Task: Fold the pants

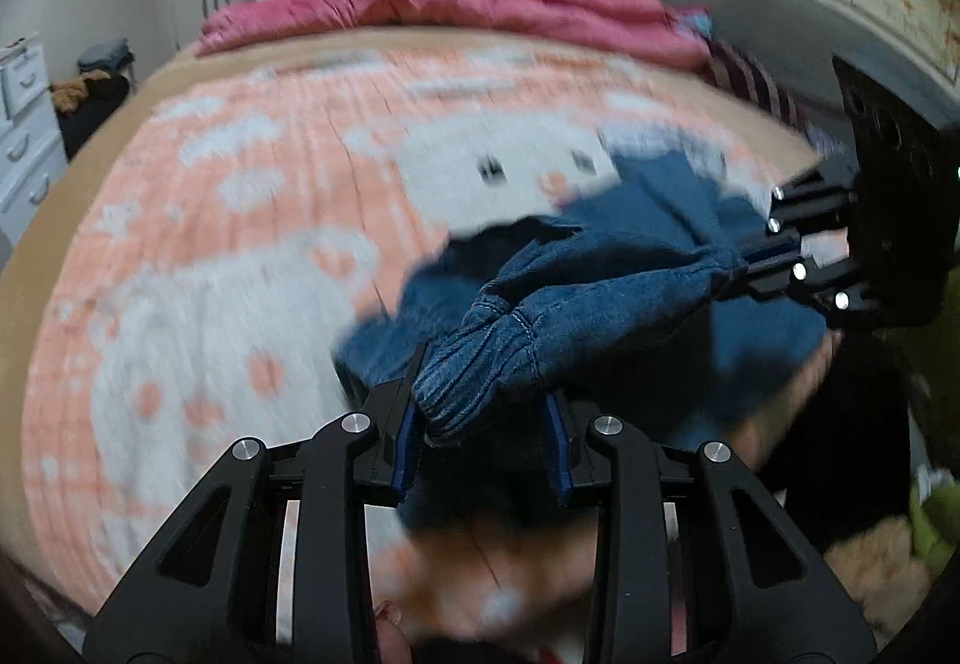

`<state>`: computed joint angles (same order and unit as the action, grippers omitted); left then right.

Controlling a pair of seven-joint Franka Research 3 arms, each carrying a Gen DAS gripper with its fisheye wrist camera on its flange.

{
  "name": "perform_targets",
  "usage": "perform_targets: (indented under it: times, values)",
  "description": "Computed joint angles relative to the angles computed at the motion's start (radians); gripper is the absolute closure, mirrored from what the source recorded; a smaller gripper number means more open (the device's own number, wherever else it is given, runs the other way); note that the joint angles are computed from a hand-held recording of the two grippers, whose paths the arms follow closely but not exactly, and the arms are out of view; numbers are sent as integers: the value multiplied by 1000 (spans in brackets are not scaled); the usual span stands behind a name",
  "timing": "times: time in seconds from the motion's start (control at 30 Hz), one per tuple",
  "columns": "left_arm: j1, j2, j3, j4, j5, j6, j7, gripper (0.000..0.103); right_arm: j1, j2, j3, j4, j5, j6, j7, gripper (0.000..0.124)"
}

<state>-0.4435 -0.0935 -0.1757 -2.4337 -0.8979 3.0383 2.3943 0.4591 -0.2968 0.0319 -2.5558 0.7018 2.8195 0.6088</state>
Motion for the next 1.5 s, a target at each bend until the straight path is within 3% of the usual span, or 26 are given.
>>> perform_targets:
  times: [0.1, 0.23, 0.4, 0.5, 0.53, 0.6, 0.8, 0.9, 0.93, 1.0, 1.07, 1.17, 1.27, 1.37, 1.5]
  values:
    - [12, -4, -19, -40, 89, -13, -109, 78, 5, -8, 8, -44, 4, -22, 22, 116]
    - [-16, -10, -7, -64, 67, 10, -114, 77, 19, -1, 22, -87, 10, 3, 39, 114]
    - [19, 11, -24, -65, 222, 24, -291, 75, 83, 55, -18, -83, 239, 58, -46, 111]
    - [7, 2, -7, -64, 221, 16, -310, 71, 99, 55, -26, -74, 393, 51, -116, 97]
    - [2, -7, 3, -68, 209, 3, -300, 67, 97, 52, -17, -76, 418, 51, -133, 95]
    - [36, -34, -11, -94, 317, -15, -394, 54, 87, 50, 3, -79, 436, 53, -139, 90]
    - [88, -185, -3, -191, 497, -3, -616, 53, 71, 48, 16, -76, 484, 28, -160, 80]
    - [26, -189, 38, -161, 502, 33, -635, 53, 66, 42, 24, -79, 517, 21, -177, 75]
    - [-20, -172, 70, -140, 497, 45, -627, 53, 64, 38, 30, -82, 519, 26, -174, 75]
    - [-179, -108, 181, -69, 400, 41, -531, 55, 61, 32, 37, -84, 520, 31, -159, 75]
    - [-258, -43, 226, -2, 281, 3, -414, 68, 55, 17, 28, -89, 524, 18, -149, 75]
    - [-262, 36, 212, 38, 272, -43, -392, 75, 48, -58, 20, -134, 537, 20, -134, 75]
    - [-148, 83, 137, 11, 551, -76, -631, 76, 51, -128, 9, -168, 547, 62, -121, 75]
    - [-122, 89, 101, 0, 430, -74, -552, 78, 70, -123, -15, -143, 581, 110, -148, 75]
    - [-74, 78, 52, -17, 457, -55, -564, 77, 66, -18, -23, -60, 579, 109, -142, 75]
